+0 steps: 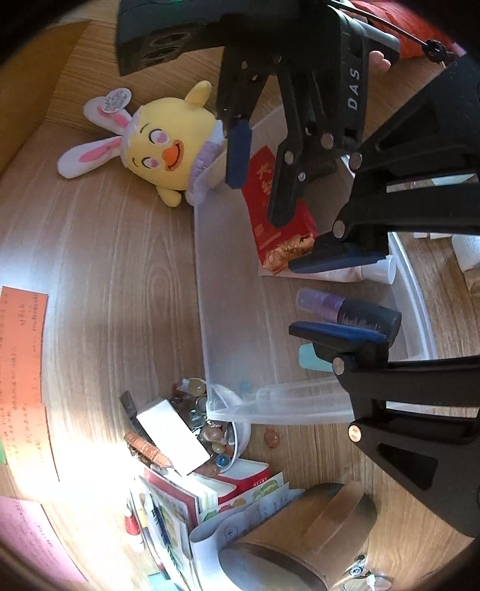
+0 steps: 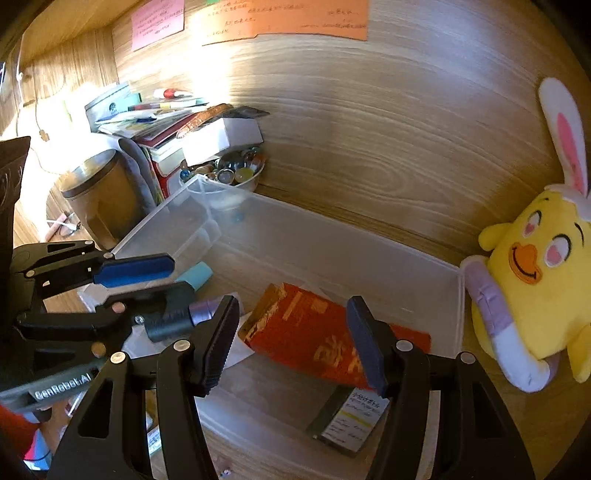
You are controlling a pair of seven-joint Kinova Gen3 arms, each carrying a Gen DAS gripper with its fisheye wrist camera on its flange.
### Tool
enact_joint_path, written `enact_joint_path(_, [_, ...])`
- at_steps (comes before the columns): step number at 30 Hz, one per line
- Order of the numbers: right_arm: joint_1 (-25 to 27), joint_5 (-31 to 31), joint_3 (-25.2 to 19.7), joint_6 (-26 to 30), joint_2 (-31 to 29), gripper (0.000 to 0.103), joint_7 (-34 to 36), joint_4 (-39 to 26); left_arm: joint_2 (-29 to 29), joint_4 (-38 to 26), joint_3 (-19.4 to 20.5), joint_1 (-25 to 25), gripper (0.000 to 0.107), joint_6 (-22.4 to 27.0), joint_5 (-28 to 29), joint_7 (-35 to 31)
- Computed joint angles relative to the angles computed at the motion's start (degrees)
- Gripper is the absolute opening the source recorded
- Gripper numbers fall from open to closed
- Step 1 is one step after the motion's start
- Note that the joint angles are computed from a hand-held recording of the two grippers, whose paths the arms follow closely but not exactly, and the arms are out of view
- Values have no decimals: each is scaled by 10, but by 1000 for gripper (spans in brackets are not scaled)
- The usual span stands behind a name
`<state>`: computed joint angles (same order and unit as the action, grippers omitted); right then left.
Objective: Organize objects
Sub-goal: 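Lift the red box and purple bottle into the clear box and release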
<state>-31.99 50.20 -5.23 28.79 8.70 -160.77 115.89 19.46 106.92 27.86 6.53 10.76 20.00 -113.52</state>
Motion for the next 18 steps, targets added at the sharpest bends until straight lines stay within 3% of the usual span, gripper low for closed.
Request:
enact_joint_path(7, [-13,57,-20,31,-40,58,-94,37,-23,27,56,-56,28,-15,31,-38])
enact_joint_path(18, [-28,144,-106,102,-97,70,-258,100,-93,115,140,-136,68,-82,27,-34])
